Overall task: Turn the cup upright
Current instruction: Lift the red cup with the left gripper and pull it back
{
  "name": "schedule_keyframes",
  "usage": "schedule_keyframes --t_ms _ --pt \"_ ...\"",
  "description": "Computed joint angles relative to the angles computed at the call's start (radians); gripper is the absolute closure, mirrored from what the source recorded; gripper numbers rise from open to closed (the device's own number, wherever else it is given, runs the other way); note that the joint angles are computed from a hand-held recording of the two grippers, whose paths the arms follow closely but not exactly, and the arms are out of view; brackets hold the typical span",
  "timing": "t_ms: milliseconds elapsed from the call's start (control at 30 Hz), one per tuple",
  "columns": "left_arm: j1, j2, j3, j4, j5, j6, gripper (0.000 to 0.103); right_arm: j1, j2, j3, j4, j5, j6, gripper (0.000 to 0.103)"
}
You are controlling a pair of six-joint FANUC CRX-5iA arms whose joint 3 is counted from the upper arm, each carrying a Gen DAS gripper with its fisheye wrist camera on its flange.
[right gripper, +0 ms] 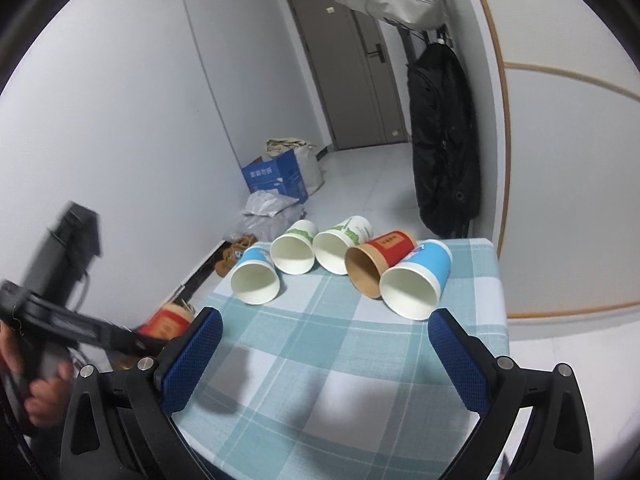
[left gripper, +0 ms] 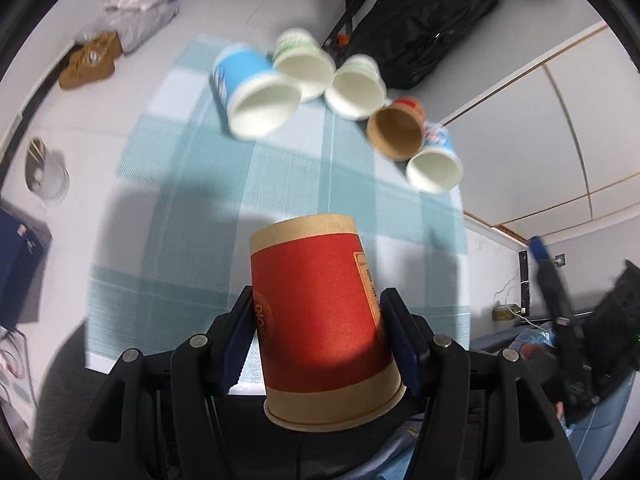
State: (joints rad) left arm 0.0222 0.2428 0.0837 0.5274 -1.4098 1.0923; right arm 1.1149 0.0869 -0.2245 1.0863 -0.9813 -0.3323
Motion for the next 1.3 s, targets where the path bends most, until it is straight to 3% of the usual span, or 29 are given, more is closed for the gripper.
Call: schedule_keyframes --t_ms 467,667,767,967,1100,1300 --pt "-0.070 0.059 -0.020 -0.025 0.076 -0.014 0.045 0.012 0.033 0.036 -0.038 -0.021 0.079 0.000" --pt "-0.065 0.061 -0.012 -0.039 0.060 -0.015 0.042 0.014 0.042 0.044 -0.040 -0.023 0.092 0.000" --pt "-0.058 0.064 -0.010 -0.037 0.044 -0.016 0.029 0.013 0.046 0.048 -0.047 -0.023 0.099 0.000" --pt "-0.034 0.053 -0.030 0.005 0.047 -0.027 0.029 0.019 0.048 0.055 -0.047 -0.035 0.109 0.000" --pt "-0.015 -0.003 -0.085 0.045 0.106 -0.067 0.029 0.034 0.034 0.039 -0.029 -0.044 0.081 0.000" --pt "0.014 -0.159 -0.226 0.145 0.280 -0.187 0.029 0.069 0.021 0.019 -0.004 -0.057 0.012 0.000"
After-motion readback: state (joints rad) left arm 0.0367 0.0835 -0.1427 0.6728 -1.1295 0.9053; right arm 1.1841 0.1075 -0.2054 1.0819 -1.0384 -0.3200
